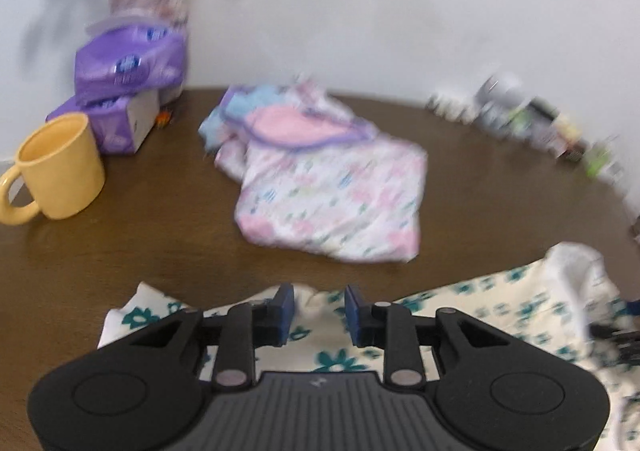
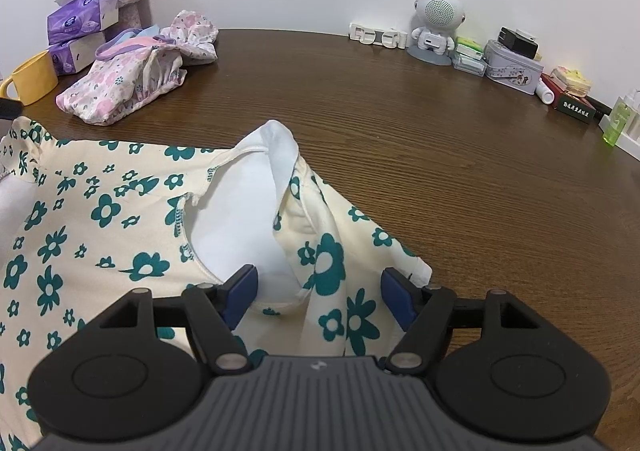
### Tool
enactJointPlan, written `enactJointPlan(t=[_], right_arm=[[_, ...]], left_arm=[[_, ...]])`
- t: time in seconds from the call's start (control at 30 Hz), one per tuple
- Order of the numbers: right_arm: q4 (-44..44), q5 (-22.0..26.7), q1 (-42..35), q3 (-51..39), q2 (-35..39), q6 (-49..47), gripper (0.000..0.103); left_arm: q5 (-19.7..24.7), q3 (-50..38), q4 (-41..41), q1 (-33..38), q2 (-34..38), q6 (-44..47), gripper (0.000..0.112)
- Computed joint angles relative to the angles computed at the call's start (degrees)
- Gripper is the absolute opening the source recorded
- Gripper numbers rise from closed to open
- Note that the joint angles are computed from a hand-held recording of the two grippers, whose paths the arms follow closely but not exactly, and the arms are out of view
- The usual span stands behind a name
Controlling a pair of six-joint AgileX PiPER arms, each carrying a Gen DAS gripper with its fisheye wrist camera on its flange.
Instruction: Fold clothes
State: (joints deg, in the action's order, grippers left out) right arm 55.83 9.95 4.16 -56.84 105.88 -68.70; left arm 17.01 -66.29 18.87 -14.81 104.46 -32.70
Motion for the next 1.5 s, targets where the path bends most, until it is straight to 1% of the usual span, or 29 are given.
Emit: enactJointPlan(t=[0.03, 0.07, 0.1, 0.23, 0.3, 0.37, 0.43, 0.47, 0.5, 0.53, 0.57, 0.6, 0.63, 0.67, 0.73, 0.8, 0.9, 1.0, 1.07, 1.1, 1.17, 1.23, 1.27, 1.3, 1.33, 1.37, 1.5], right_arm=[[1.0, 0.0, -0.1, 0.1, -0.1, -1.1, 0.069], [2.7, 0.1, -0.2, 0.3, -0.1, -2.9, 0.069], [4.6, 0.2, -0.4, 0.6, -0.2, -4.9, 0.069], [11.7, 0.7, -1.0, 1.1, -0.1, -12.1, 0.070], [14.0, 1.0, -1.3, 1.2, 0.0, -14.3, 0.071], [17.6, 1.7, -1.7, 1.4, 0.2, -17.8, 0.072], [21.1, 2.1, -2.1, 1.6, 0.3, -21.3, 0.073], [22.2, 2.2, -2.2, 1.7, 0.4, -22.5, 0.073], [22.2, 2.2, -2.2, 1.7, 0.4, -22.6, 0.074], [22.0, 2.2, -2.2, 1.6, 0.4, -22.5, 0.074], [19.8, 2.7, -2.4, 1.4, 0.3, -20.3, 0.074], [17.3, 3.3, -2.7, 1.2, 0.1, -17.8, 0.074], [14.7, 3.9, -2.9, 0.9, -0.2, -15.2, 0.074], [13.4, 4.6, -3.2, 0.7, -0.3, -13.8, 0.074], [16.8, 6.6, -4.4, 2.4, -3.1, -17.0, 0.074], [20.2, 8.1, -5.2, 5.4, -7.0, -21.4, 0.074], [20.7, 10.0, -5.7, 10.0, -11.6, -23.7, 0.074], [20.0, 11.6, -5.5, 14.6, -15.5, -24.2, 0.074], [21.7, 12.0, -5.0, 18.1, -17.5, -26.0, 0.074], [22.8, 12.2, -4.7, 19.8, -18.5, -27.0, 0.074], [24.7, 12.7, -4.1, 22.9, -20.4, -28.8, 0.074], [24.8, 13.0, -3.4, 25.1, -22.0, -28.6, 0.074], [24.9, 12.9, -2.9, 26.0, -22.6, -28.5, 0.074], [25.2, 12.2, -2.1, 26.9, -23.1, -28.5, 0.074], [25.8, 11.4, -1.4, 27.7, -23.5, -28.9, 0.074], [26.5, 10.5, -0.6, 28.5, -23.9, -29.4, 0.074], [27.6, 8.3, 1.0, 30.4, -25.5, -29.8, 0.074]], left_arm=[[0.9, -0.6, 1.9, 0.0, 1.1, -1.7, 0.019], [1.5, -0.7, 2.6, 0.2, 1.9, -2.2, 0.018], [1.0, 0.3, 0.9, 1.1, 2.0, -0.7, 0.018], [-3.6, 5.1, -6.1, 4.8, 0.4, 5.9, 0.018], [-5.8, 6.5, -11.4, 6.2, 0.0, 10.9, 0.018], [-7.0, 6.8, -12.7, 6.7, 0.3, 11.9, 0.018], [-6.0, 5.7, -13.6, 6.6, 0.6, 13.5, 0.020], [-4.6, 5.1, -16.9, 6.9, 0.3, 16.1, 0.022], [-3.4, 5.0, -21.5, 7.3, -0.6, 19.4, 0.031], [-3.2, 5.9, -25.7, 7.8, -2.1, 22.6, 0.044], [-3.6, 7.2, -27.9, 8.0, -3.8, 24.2, 0.048], [-3.9, 8.8, -27.8, 8.1, -6.0, 23.7, 0.055], [-4.0, 10.6, -25.4, 8.1, -8.3, 21.3, 0.058], [-3.7, 12.4, -21.2, 7.9, -10.8, 17.2, 0.060], [-2.7, 17.0, -18.2, 8.2, -16.9, 14.5, 0.065], [-0.9, 21.9, -19.5, 8.9, -23.4, 15.6, 0.069], [3.0, 28.6, -24.6, 10.7, -33.4, 20.5, 0.069], [8.2, 34.7, -26.9, 11.1, -43.6, 23.2, 0.069], [12.3, 38.2, -26.5, 9.7, -50.2, 23.4, 0.069], [14.7, 39.8, -25.9, 8.7, -53.6, 22.8, 0.069], [18.1, 42.6, -23.2, 5.2, -59.4, 19.6, 0.069], [20.7, 45.0, -17.5, -1.5, -64.0, 12.6, 0.066], [21.7, 46.0, -13.9, -5.6, -65.4, 8.1, 0.065], [22.4, 46.7, -12.0, -8.4, -66.1, 5.6, 0.063], [22.7, 47.3, -11.9, -9.5, -66.3, 5.3, 0.057], [22.6, 48.0, -12.9, -9.5, -66.3, 7.0, 0.055], [19.7, 49.6, -15.9, -6.8, -63.4, 14.4, 0.053]])
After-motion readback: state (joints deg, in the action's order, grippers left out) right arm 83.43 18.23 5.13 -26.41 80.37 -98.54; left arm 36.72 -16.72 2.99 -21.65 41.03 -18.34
